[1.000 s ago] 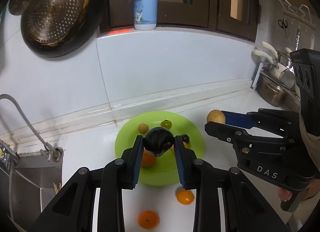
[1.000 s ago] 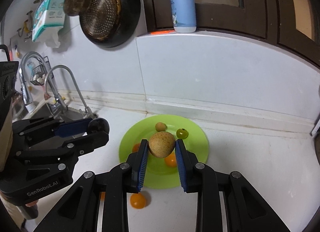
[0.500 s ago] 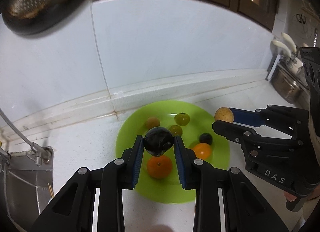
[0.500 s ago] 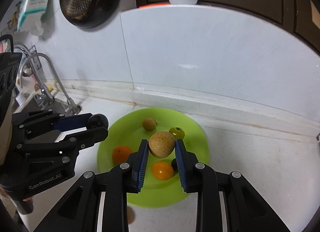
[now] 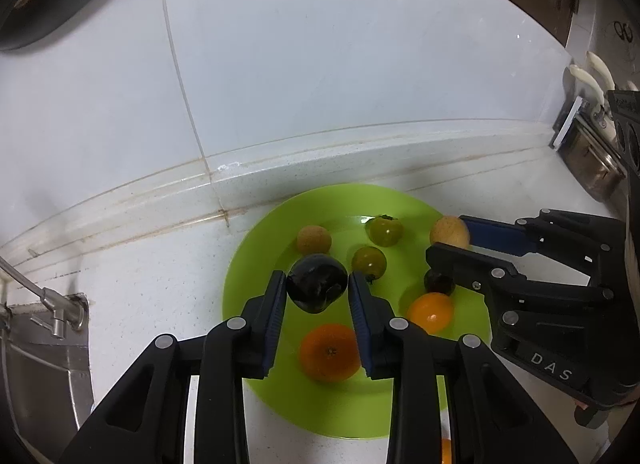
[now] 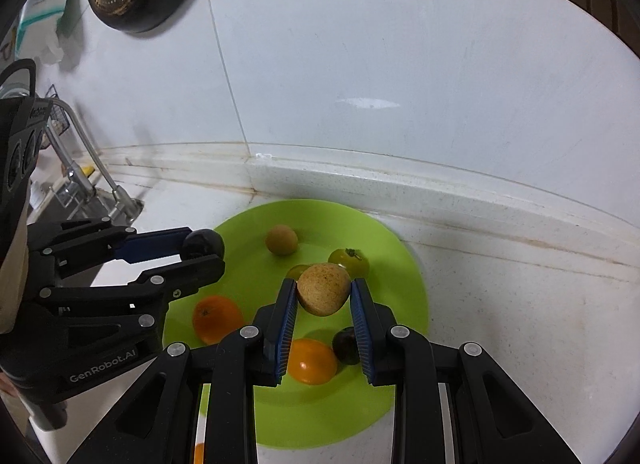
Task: Organize fruits
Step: 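Open both tools to set the plum and brown fruit on the plate, then withdraw both open tools toward the last two oranges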
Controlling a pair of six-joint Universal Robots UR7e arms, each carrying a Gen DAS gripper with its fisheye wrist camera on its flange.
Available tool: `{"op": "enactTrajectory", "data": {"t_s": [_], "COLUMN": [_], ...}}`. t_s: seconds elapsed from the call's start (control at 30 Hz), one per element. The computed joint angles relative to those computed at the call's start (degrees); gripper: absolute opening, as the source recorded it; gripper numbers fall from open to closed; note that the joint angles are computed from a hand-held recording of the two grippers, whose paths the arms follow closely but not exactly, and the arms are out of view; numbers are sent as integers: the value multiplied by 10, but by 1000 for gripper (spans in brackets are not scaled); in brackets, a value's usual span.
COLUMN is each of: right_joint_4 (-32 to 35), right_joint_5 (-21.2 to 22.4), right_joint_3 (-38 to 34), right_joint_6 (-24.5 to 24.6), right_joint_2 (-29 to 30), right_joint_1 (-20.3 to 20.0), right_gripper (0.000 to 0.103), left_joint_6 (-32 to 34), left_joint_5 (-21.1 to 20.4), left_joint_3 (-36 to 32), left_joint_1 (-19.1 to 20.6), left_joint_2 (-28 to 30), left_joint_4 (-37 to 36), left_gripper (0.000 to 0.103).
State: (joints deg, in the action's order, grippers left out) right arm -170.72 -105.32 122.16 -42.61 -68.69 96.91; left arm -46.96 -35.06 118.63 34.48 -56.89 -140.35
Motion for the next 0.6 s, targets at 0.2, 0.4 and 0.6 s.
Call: {"op": "enactTrajectory", "data": {"t_s": [0.2,0.4,0.6], "right_joint_4": [-14,-17,-17], "right_joint_5": [1,6,24], "right_joint_3": [5,20,45], "right_joint_6": [-1,4,1], "right_joint_2": [-4,-27,-68], "right_joint_1": [-1,3,12], "right_gripper": [40,40,40], "left_joint_6": [-28,-79,-140], "left_joint_5": [12,32,41], "left_joint_3": [2,11,23], "left_joint_1": [-11,-43,-83], "left_joint_2": [-10,-32,-59], "left_joint_4": [33,88,136], "left_gripper": [41,45,46]}}
